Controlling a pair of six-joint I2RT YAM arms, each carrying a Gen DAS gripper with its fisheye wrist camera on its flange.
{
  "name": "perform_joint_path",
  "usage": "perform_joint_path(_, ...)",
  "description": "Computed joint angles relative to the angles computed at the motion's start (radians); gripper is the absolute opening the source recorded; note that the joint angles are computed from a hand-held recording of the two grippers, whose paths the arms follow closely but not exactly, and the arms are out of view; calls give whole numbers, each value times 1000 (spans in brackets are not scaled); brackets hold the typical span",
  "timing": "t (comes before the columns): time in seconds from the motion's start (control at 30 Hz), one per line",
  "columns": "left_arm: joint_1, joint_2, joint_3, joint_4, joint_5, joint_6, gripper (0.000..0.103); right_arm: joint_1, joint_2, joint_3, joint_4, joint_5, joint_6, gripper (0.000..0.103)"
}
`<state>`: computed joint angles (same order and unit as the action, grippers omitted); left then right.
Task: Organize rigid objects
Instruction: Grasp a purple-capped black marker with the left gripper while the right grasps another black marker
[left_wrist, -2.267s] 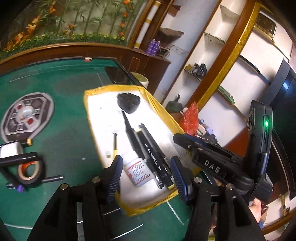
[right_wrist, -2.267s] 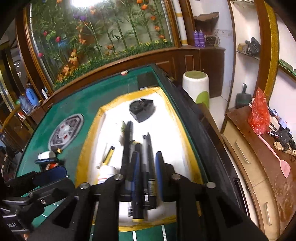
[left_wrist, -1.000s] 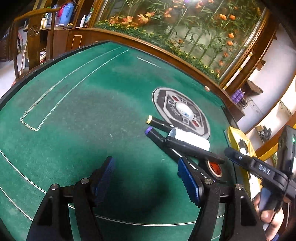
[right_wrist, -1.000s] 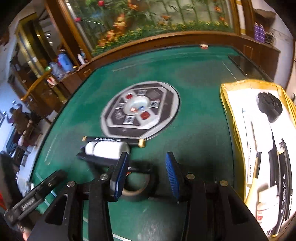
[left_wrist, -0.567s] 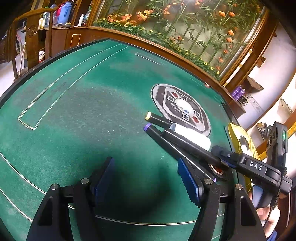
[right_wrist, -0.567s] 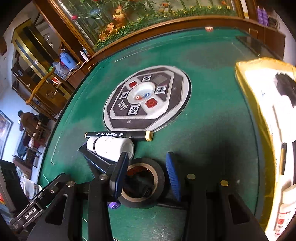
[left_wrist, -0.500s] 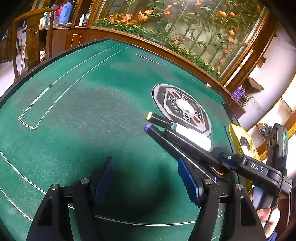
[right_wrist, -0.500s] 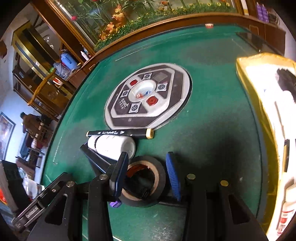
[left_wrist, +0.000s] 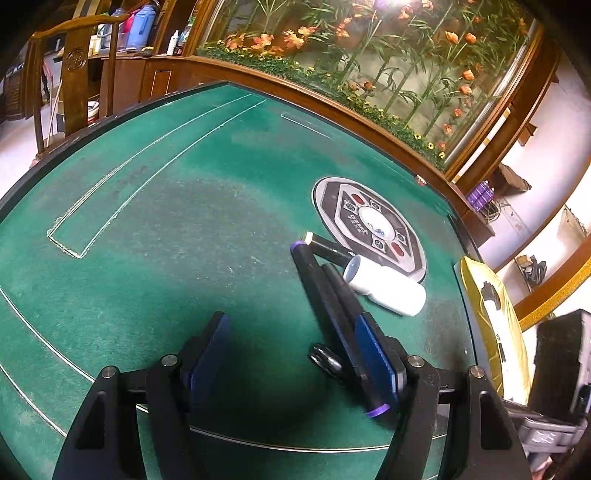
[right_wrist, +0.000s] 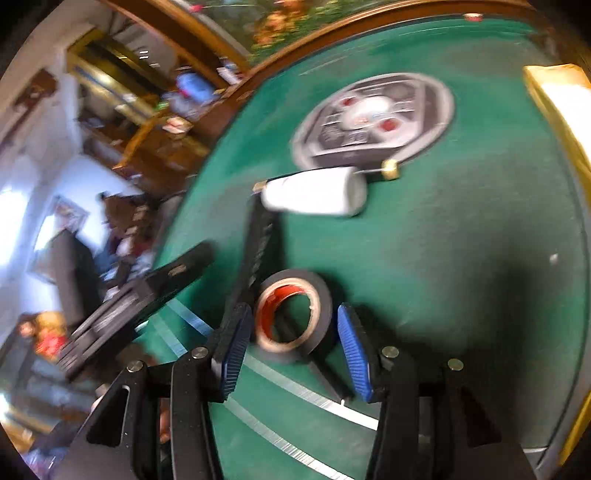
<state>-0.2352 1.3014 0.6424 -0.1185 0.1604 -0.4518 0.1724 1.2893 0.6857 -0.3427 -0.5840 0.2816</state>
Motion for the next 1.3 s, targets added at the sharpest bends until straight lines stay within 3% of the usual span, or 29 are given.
perform_joint_path(0.17,4,5,5,-9,13,9,74,-15,-129,-10,-33,171,-2,48)
perform_joint_path(0.27,6,8,8,-13,19,8,74,-23,-115,-1,-28,151,-6,48)
perform_joint_path(0.4,6,30,22,-19,41,12,74,29,-112,-21,-3,206,-11,48)
perform_joint_path(0.6,5,98,89,-49,42,1,74,-17,-87,-66,86,171,-19,48)
perform_joint_path(0.67,-24,145,148,-99,-50,22,68,-35,-68,-74,119,140,-17,48)
perform_joint_path(0.77,-34,179,185,-119,-59,49,66,-53,-81,-93,140,117,-24,48)
perform_joint_path(0.83,-76,190,210,-140,-128,88,66,-65,-77,-100,153,100,-23,48)
perform_joint_path(0.87,-108,197,225,-158,-186,109,64,-72,-69,-100,154,91,-23,48)
perform_joint_path(1.0,-149,276,303,-233,-273,173,18,-84,-58,-98,152,64,-25,48)
perform_joint_path(1.1,-112,234,269,-234,-258,207,15,-79,-63,-99,150,69,-31,48)
perform_joint_path(1.3,95,73,87,-150,-24,290,15,-58,-65,-102,157,73,-40,48)
